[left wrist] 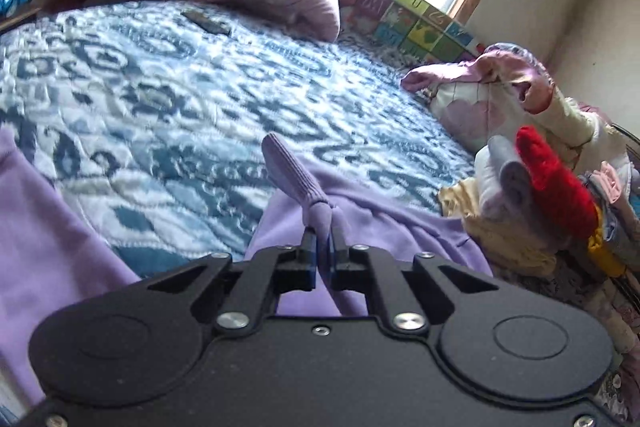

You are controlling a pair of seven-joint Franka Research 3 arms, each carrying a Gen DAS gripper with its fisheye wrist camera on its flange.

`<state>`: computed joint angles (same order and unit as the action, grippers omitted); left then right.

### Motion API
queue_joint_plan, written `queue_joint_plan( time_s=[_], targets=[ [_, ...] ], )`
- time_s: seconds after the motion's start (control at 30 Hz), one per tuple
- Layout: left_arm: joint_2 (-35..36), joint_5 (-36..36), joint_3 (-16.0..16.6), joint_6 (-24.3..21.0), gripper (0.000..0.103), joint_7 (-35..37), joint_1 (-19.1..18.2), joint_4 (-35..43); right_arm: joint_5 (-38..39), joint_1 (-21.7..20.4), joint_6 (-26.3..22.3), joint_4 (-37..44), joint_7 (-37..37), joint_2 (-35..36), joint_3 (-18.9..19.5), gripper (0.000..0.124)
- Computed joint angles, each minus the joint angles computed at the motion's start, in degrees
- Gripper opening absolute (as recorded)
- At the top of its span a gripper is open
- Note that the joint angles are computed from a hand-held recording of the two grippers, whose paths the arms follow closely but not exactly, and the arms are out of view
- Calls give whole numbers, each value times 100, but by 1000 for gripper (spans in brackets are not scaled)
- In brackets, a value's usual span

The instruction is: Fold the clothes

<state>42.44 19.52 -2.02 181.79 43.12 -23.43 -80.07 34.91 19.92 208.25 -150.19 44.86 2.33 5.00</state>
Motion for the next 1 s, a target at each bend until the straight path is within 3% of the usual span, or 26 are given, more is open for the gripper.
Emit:
queue_joint_plan(
  time_s=[0.1, 0.23, 0.43, 0.53, 0.6, 0.63, 0.73, 0.8, 0.83, 0.97, 1.0],
  targets=[
    [-136, 118, 291, 335, 4, 37, -138, -251, -339, -36, -26, 5, 89, 60, -7, 49],
    [-251, 43, 775, 788, 4, 128, -406, -683, -816, -120, -422, 54, 227, 91, -45, 46],
    [-211, -238, 1152, 631, 3, 300, -664, -1028, -349, 88, -690, 195, -466, 138, -131, 45],
    [-394, -604, 1925, 1359, 3, 321, -1304, -1566, -112, 154, -761, 172, -789, 20, -122, 44],
    [-410, -983, 2259, 1596, 4, 432, -1623, -1795, -165, 111, -830, 161, -785, -1, -99, 44],
    [-385, -1063, 2208, 1598, 3, 460, -1592, -1811, -230, 82, -862, 158, -746, 8, -91, 44],
    [-280, -1201, 2448, 966, 4, 870, -1843, -1710, -578, -46, -1024, 145, -434, -12, -85, 45],
    [-484, -1291, 2324, 1419, 4, 739, -1744, -2025, -784, -107, -1107, 121, -264, -66, -89, 45],
    [-544, -1559, 2479, 1551, 4, 872, -1921, -2191, -905, -144, -1144, 100, -140, -96, -89, 45],
    [-450, -2144, 2985, 1595, 4, 1260, -2496, -2352, -1770, -348, -962, -41, 643, -99, -97, 45],
    [-442, -2153, 2911, 1432, 4, 1344, -2433, -2283, -1927, -387, -961, -57, 792, -106, -106, 45]
  ],
)
